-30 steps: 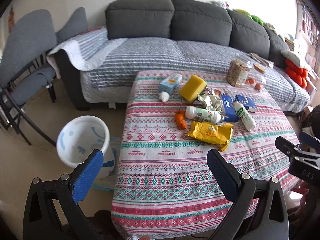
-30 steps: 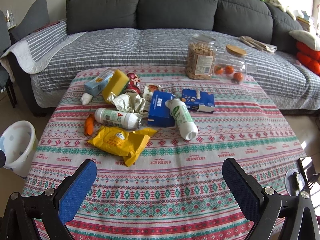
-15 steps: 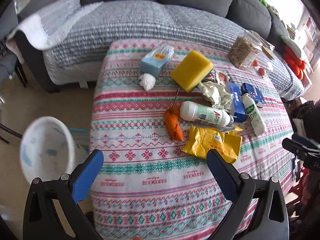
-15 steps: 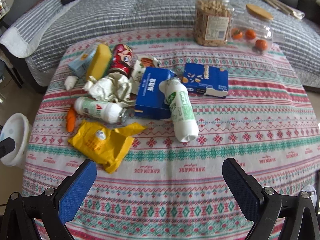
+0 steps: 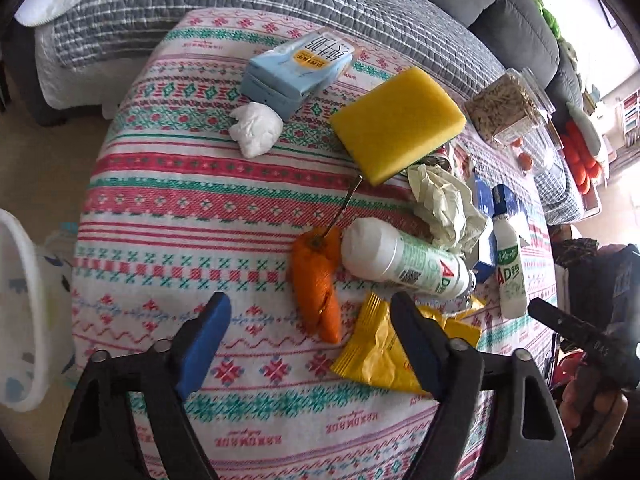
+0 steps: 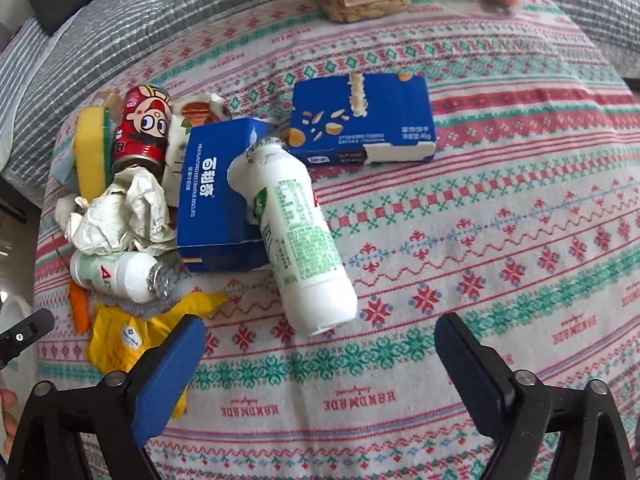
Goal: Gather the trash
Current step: 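Grasp the orange peel with the left tool while the right tool grasps the white bottle, then carry the orange peel and white bottle to the white bin and release both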
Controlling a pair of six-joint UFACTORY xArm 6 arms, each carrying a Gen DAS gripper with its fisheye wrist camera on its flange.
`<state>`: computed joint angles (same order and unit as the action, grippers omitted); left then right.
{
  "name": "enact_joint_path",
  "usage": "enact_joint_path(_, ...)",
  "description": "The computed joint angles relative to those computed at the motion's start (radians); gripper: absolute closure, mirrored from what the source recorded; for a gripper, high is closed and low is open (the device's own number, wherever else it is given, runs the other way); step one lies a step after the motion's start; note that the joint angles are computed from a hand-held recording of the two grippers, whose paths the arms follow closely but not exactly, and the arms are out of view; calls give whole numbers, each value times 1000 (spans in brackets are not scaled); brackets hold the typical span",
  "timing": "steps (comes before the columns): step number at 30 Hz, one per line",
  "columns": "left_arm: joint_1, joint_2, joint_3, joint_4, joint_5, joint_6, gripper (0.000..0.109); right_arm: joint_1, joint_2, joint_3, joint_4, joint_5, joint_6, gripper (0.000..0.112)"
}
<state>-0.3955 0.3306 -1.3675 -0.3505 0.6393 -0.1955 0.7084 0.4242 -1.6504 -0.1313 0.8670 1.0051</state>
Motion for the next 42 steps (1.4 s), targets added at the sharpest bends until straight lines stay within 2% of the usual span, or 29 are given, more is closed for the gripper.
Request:
enact_joint_path(1,-1,10,-7,-6,-2,-1,34,-1,8,-6,6,-4,-5,20)
enact_joint_path(5,-11,44,-32,13,-3,-34,55,-10,48,-44,24,-7,-1,25)
enact_joint_path(10,-14,54,-39,51,-12,-72,70,-16,79,-69,58,-12,-4,33)
enact_joint_path(14,-9,44,-25,27,-14,-37,87,-19,102,-94,55,-8,-6,39)
enact_joint_path(17,-7,33,-15,23,-6,-11,89,-21,121,-112,46,0,3,48)
enact_joint_path(19,-7,17,0,23,-4,3,90,-27,135,-121,55,-2,-3,59)
enact_joint_path(21,-7,-3,17,31,-3,12,91,-32,140,-120,63,-2,-11,66)
enact_joint_path(31,10,-173,170,15,-32,78,92,-7,41,-19,-2,-62,34,70)
enact_joint_path(42,80,-387,358,-28,-76,122,92,56,-117,125,-85,-149,77,72)
